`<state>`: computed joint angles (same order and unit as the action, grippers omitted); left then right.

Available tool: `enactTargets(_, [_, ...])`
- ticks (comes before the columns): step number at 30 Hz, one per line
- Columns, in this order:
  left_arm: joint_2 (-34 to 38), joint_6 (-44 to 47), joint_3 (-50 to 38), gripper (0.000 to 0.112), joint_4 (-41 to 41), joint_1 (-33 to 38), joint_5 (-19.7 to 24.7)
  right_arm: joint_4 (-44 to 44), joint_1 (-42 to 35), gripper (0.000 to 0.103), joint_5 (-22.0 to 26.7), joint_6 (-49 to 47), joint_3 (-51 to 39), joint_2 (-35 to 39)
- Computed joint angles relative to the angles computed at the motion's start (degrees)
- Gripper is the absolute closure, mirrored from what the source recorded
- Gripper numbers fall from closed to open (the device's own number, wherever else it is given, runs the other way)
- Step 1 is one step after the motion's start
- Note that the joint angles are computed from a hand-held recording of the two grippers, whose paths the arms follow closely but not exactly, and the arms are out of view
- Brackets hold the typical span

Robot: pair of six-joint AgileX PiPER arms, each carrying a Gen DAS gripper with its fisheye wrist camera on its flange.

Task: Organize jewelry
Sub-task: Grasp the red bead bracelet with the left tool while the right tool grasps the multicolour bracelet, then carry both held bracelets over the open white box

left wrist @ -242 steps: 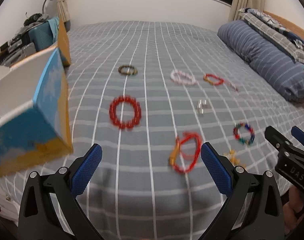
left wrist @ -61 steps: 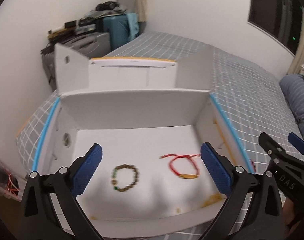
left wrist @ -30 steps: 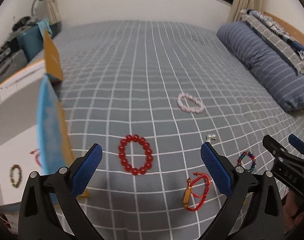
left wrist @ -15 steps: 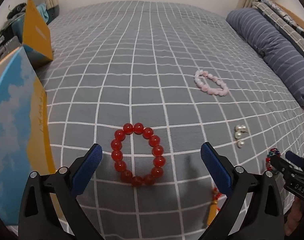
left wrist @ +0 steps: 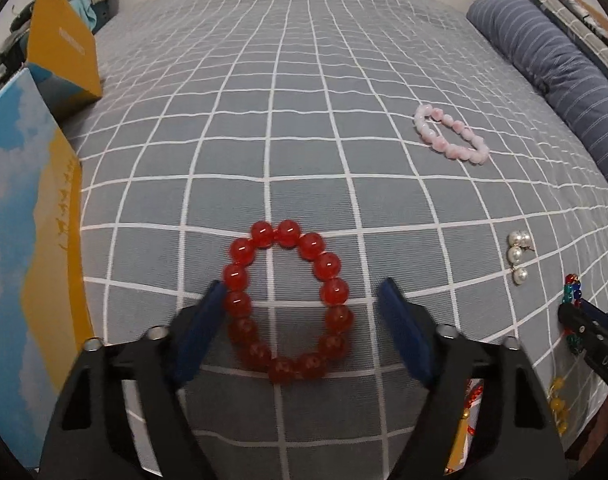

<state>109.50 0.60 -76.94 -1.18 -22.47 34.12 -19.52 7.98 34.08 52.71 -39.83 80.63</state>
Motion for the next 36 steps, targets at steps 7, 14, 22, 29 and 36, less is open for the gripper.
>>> enactTargets(7, [-0.26,4.50,-1.20,0.086,-4.95,1.67,2.15,-0.44,-0.61,0.085,0.45,1.97,-1.36,0.31])
enactTargets(14, [-2.21,5.18,-0.38,0.100,-5.26,1.84,1.47,-3.41,-0.59,0.094,1.36,3.95,-2.53,0.25])
enactTargets(22, [-3.91,7.98,0.28,0.100,-8.04,2.58,2.29,-8.06,2.53,0.094,3.05,9.29,-2.95,-0.55])
enactTargets(29, [-6.07,10.89,0.80,0.100,-10.75,3.10,2.79,-13.93,6.00,0.094,5.74,15.42,-3.18,-1.74])
enactTargets(36, [-8.28,12.85,1.80,0.100,-12.67,3.34,2.72,-16.99,8.27,0.094,8.88,17.74,-4.27,-3.75])
